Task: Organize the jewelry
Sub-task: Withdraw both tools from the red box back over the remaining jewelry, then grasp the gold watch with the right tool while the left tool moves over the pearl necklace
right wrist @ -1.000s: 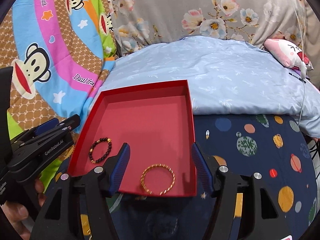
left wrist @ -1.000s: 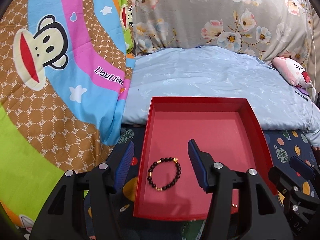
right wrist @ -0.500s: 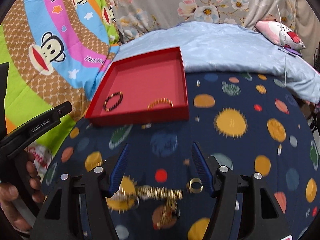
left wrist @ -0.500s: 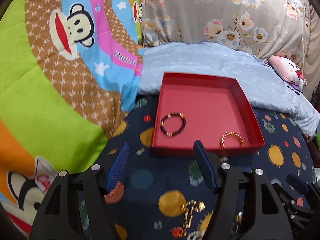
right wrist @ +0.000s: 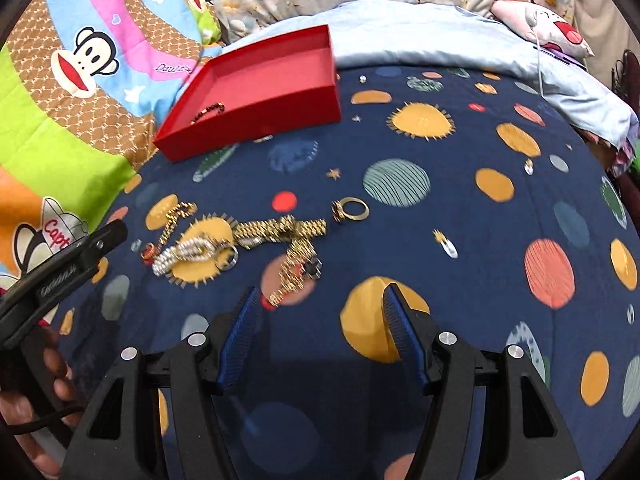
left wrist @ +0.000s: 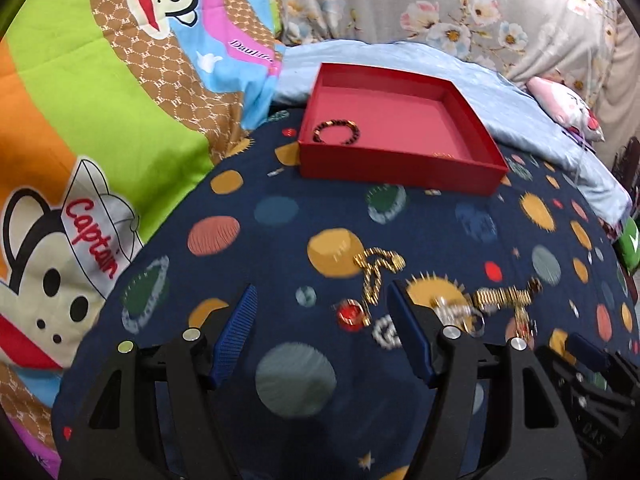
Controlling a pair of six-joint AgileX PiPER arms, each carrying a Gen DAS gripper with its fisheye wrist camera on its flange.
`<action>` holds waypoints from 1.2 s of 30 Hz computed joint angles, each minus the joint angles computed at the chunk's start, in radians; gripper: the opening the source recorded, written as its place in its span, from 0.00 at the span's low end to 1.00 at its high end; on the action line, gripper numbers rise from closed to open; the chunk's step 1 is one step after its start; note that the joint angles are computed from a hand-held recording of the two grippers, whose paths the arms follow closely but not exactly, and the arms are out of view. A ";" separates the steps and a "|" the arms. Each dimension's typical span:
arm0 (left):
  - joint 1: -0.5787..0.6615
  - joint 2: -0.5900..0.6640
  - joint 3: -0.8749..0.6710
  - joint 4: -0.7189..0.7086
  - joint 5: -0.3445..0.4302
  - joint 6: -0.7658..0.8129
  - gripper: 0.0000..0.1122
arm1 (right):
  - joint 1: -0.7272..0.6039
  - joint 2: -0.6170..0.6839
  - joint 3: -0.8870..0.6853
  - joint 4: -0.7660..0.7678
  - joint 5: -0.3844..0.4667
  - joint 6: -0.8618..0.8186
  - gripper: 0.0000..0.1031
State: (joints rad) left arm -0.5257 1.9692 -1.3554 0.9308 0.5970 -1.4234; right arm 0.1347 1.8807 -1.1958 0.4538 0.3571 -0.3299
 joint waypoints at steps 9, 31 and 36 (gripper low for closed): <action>-0.023 0.036 -0.003 0.044 -0.076 0.037 0.58 | 0.031 -0.006 0.043 -0.087 -0.074 0.068 0.63; 0.004 0.100 -0.072 -0.292 -0.165 0.415 0.21 | 0.034 0.001 0.034 -0.088 -0.072 0.066 0.67; 0.010 0.078 -0.053 -0.337 -0.206 0.425 0.19 | 0.032 0.002 0.033 -0.070 -0.071 0.050 0.67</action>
State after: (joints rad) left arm -0.5155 2.0473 -1.4083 0.5941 0.3914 -0.9982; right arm 0.1668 1.8829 -1.1632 0.3841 0.2860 -0.2803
